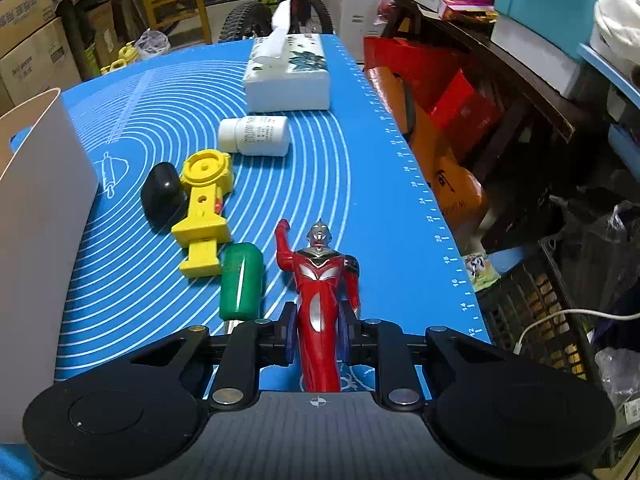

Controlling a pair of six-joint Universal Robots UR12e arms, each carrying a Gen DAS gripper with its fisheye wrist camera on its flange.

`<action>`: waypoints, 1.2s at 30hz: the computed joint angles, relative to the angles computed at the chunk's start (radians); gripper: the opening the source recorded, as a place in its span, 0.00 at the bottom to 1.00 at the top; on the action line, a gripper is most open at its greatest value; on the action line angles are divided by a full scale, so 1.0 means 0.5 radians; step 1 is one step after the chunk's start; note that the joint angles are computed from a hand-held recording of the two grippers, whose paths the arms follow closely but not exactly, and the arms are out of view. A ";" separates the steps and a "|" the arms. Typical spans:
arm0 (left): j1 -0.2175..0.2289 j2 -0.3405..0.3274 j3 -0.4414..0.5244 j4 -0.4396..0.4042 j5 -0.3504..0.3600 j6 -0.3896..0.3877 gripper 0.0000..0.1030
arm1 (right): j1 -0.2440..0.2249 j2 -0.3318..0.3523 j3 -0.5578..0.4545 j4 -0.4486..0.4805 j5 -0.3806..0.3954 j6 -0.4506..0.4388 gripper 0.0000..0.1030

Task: Organize rigid objects
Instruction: 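Grasp the red action figure with the right tool, then carry the red action figure into the basket and open the right tool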

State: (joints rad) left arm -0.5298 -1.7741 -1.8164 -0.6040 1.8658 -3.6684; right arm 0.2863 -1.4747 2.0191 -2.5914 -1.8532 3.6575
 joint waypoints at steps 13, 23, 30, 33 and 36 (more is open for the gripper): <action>0.000 0.000 0.000 -0.001 0.000 0.000 0.06 | 0.055 -0.077 0.006 -0.305 -0.120 -0.117 0.29; 0.000 -0.001 0.001 -0.002 0.001 0.000 0.06 | 0.134 -0.046 -0.105 -0.583 -0.027 -0.317 0.29; 0.000 -0.001 0.001 -0.001 0.001 0.000 0.06 | 0.208 0.069 -0.263 -0.691 0.134 -0.508 0.29; -0.001 -0.001 0.002 -0.003 0.001 0.000 0.06 | 0.239 0.127 -0.335 -0.690 0.199 -0.584 0.29; 0.000 -0.001 0.001 -0.002 0.001 0.001 0.06 | 0.272 0.191 -0.411 -0.653 0.254 -0.638 0.29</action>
State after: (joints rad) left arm -0.5299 -1.7746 -1.8159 -0.6048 1.8663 -3.6680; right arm 0.4225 -1.3792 1.8134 -2.9177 -1.7264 3.3386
